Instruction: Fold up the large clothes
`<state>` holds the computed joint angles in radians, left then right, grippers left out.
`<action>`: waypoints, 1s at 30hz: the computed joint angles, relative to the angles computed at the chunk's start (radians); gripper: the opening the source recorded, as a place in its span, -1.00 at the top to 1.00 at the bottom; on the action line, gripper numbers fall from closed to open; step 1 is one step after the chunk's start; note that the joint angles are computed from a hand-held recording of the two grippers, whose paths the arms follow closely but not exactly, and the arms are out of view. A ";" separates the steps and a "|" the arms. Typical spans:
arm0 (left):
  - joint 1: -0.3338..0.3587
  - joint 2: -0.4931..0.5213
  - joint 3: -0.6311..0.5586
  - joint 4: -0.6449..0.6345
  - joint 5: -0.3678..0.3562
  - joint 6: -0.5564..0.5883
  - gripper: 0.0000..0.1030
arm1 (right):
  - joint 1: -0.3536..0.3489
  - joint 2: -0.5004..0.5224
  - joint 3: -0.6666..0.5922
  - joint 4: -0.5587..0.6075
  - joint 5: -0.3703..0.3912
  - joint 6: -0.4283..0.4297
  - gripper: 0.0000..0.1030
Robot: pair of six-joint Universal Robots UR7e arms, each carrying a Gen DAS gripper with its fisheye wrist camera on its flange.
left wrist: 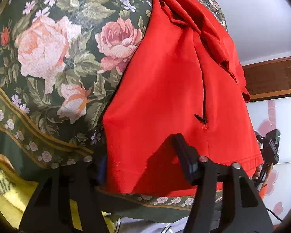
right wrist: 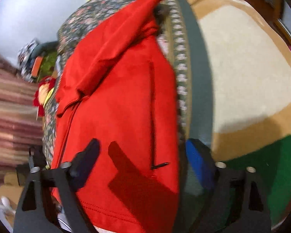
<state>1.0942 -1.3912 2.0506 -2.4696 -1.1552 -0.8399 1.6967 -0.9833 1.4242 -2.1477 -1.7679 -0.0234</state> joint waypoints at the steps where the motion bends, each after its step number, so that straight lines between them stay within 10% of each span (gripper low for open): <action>1: -0.003 0.002 -0.005 0.014 0.011 -0.001 0.03 | 0.007 0.002 0.002 0.003 -0.005 -0.020 -0.24; 5: -0.014 0.002 -0.022 0.028 0.014 0.032 0.79 | 0.022 0.008 0.000 -0.009 -0.035 -0.043 0.30; 9: -0.029 0.045 -0.087 0.054 0.057 0.077 0.90 | 0.021 0.011 -0.010 -0.012 0.004 -0.056 0.68; 30: -0.091 0.262 -0.516 -0.142 0.414 0.469 0.94 | 0.092 0.162 -0.259 -0.205 0.018 -0.138 0.92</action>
<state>1.0029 -1.1293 1.5344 -2.6115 -0.7407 -0.3707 1.7885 -0.8213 1.1654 -2.3528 -1.7500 -0.1612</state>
